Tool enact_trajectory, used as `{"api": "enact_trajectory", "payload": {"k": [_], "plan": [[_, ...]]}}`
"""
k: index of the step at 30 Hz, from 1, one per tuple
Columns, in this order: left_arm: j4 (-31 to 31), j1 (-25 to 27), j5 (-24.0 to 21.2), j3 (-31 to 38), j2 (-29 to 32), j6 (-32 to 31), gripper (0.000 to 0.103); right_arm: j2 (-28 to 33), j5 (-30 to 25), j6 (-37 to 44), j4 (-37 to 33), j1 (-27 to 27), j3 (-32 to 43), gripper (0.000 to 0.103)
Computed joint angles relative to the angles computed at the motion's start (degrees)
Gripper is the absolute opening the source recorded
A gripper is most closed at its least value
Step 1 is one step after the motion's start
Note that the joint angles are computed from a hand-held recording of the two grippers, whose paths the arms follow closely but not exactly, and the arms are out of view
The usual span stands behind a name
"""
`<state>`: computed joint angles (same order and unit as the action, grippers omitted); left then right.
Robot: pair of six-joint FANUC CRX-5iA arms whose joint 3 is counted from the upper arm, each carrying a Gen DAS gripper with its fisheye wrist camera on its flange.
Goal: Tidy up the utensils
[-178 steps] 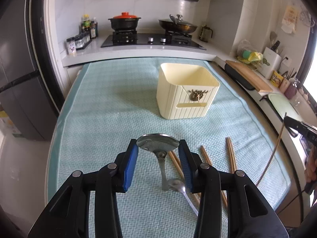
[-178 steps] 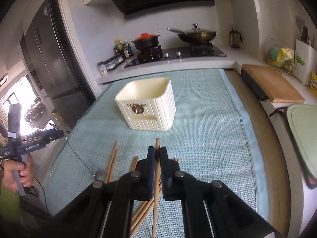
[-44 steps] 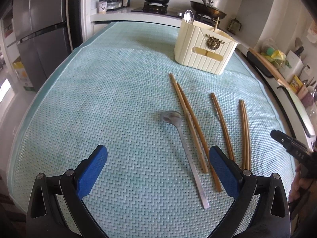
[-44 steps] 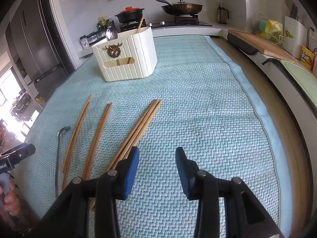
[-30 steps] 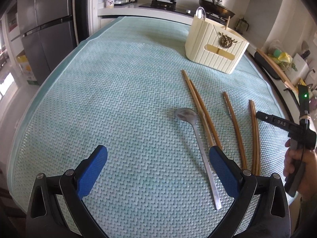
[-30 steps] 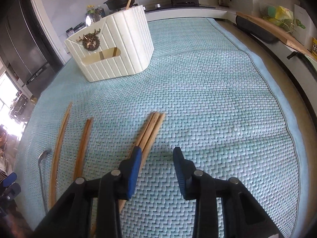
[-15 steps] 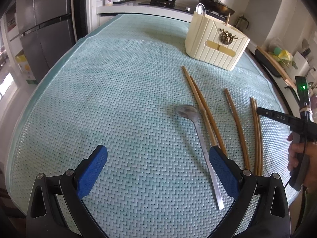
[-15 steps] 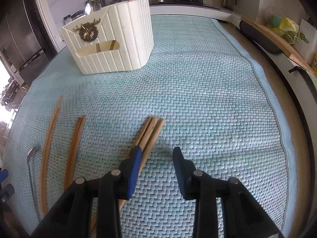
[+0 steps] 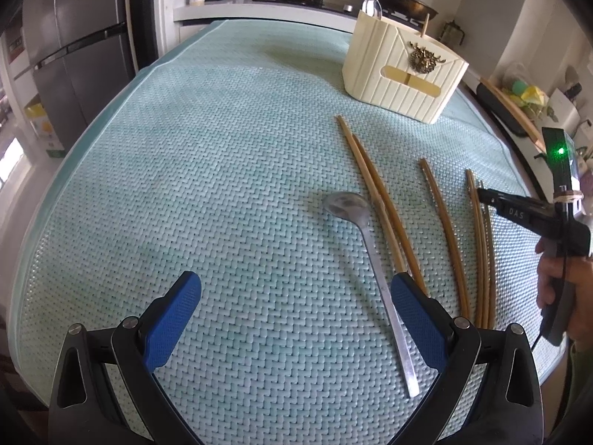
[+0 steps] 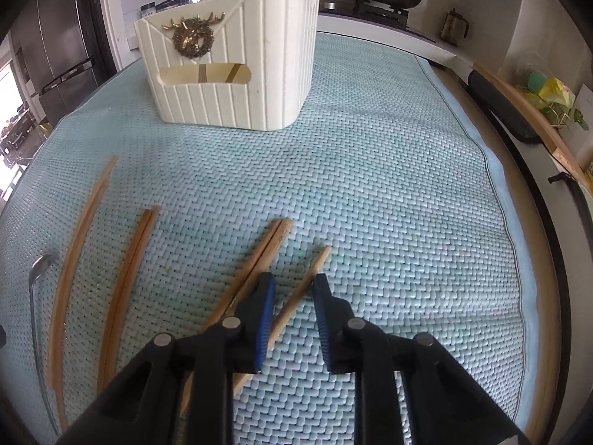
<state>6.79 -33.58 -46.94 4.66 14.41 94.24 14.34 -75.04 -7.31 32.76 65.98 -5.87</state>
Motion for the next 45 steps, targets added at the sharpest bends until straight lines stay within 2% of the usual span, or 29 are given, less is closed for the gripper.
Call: {"api": "enact_trajectory", "payload": {"k": [4, 9, 15, 17, 19, 21, 22, 25, 27, 30, 31, 32, 34, 39, 43, 45], "plan": [[0.80, -0.31, -1.10, 2.46, 2.09, -0.61, 0.102, -1.84, 1.46, 0.74, 0.28, -1.33, -2.31, 0.011], [0.81, -0.77, -2.81, 7.24, 5.77, 0.21, 0.102, -4.71, 2.06, -1.72, -0.08, -0.23, -5.74, 0.007], [-5.01, -2.18, -6.55, 13.55, 9.66, 3.05, 0.100, -8.80, 3.54, -5.76, -0.04, 1.52, -10.18, 0.006], [-5.23, -2.26, -7.79, 15.02, 10.88, 3.07, 0.087, -10.48, 4.88, -7.43, -0.04, 1.81, -11.96, 0.006], [-4.19, -2.08, -9.29, 16.33, 12.17, 2.29, 0.080, -12.43, 7.10, -9.53, 0.57, 2.13, -14.05, 0.006], [-5.85, -2.72, -9.79, 17.54, 12.70, 2.57, 0.076, -14.45, 9.43, -11.97, 1.42, 2.34, -16.13, 0.006], [-5.58, -2.80, -9.62, 17.52, 12.73, 1.72, 0.066, -15.52, 10.63, -13.30, 2.06, 2.37, -17.27, 0.006], [-3.26, -2.51, -8.38, 16.57, 12.50, -0.81, 0.036, -17.58, 12.74, -17.45, 3.53, 3.40, -19.10, 0.006], [-1.21, -1.93, -7.58, 15.50, 12.04, -2.16, 0.033, -19.08, 13.99, -19.77, 4.85, 3.79, -20.61, 0.006], [2.10, -1.05, -5.78, 13.16, 10.89, -4.47, 0.023, -20.72, 14.40, -22.73, 6.85, 4.66, -22.02, 0.006], [3.27, -0.77, -4.65, 11.92, 10.11, -5.41, 0.011, -21.00, 14.06, -23.80, 7.52, 5.29, -22.24, 0.006], [4.88, -0.38, -3.72, 10.53, 9.31, -6.71, 0.005, -21.27, 13.72, -24.37, 8.10, 5.69, -22.35, 0.006], [9.32, 0.52, -1.40, 7.55, 7.74, -9.87, 0.003, -21.69, 12.98, -25.26, 9.33, 6.44, -22.35, 0.006], [12.85, 1.13, 2.75, 3.60, 4.55, -14.36, 0.001, -22.20, 9.40, -25.68, 10.95, 9.07, -21.38, 0.006], [12.79, 1.52, 1.50, 4.25, 4.75, -14.12, 0.001, -22.15, 6.04, -25.04, 10.71, 10.90, -20.33, 0.006], [11.41, 1.56, -0.07, 5.33, 5.09, -11.57, 0.008, -21.88, 5.31, -24.75, 10.43, 11.14, -20.00, 0.006]]}}
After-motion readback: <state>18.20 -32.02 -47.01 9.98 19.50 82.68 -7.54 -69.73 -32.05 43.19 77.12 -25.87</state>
